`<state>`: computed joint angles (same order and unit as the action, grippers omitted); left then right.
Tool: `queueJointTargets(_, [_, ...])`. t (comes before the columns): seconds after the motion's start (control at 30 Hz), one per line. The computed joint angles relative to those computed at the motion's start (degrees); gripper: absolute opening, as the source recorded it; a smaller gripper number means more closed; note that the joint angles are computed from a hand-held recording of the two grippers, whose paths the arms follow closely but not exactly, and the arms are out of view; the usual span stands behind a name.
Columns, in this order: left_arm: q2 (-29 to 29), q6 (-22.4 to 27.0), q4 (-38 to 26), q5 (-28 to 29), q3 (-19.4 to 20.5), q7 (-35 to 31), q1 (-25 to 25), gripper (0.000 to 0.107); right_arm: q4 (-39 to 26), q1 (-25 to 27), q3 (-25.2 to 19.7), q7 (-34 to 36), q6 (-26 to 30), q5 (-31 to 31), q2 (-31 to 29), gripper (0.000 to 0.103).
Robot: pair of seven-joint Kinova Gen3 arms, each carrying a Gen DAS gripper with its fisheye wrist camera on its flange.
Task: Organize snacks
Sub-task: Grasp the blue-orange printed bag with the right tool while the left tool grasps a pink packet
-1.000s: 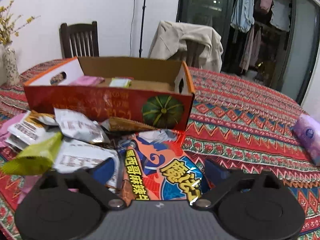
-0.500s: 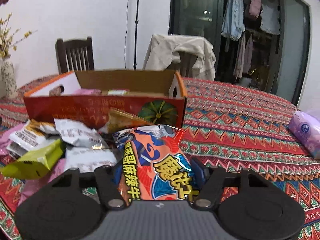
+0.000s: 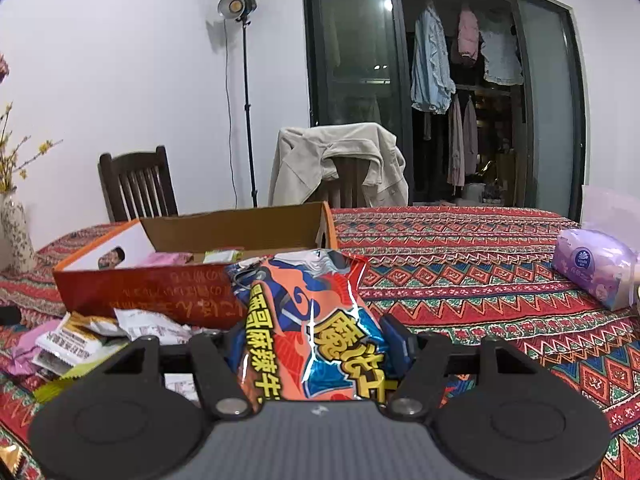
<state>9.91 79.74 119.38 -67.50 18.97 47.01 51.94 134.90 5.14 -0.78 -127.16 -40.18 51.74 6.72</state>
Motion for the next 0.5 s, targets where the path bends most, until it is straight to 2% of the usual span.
queueJointTargets(0.17, [-1.0, -1.5, -1.4, 1.8, -0.1, -4.1, -1.2, 0.103, -0.4, 0.6, 0.2, -2.0, -0.6, 1.1, 0.3, 0.064])
queueJointTargets(0.33, [-1.7, -5.0, -2.8, 3.6, -0.4, -11.8, -3.2, 0.103, -0.3, 1.3, 0.4, -2.2, -2.5, 1.5, 0.9, 0.064])
queueJointTargets(0.4, [-1.8, -6.7, -3.8, 5.1, -1.9, -15.5, -3.5, 0.103, 0.0, 1.5, 0.4, -1.8, -3.1, 1.3, 1.0, 0.064])
queueJointTargets(0.5, [0.0, -5.6, -7.4, 8.8, 1.6, -22.5, -9.4, 0.103, 0.2, 2.0, 0.6, -1.9, -3.9, 1.8, 1.2, 0.064])
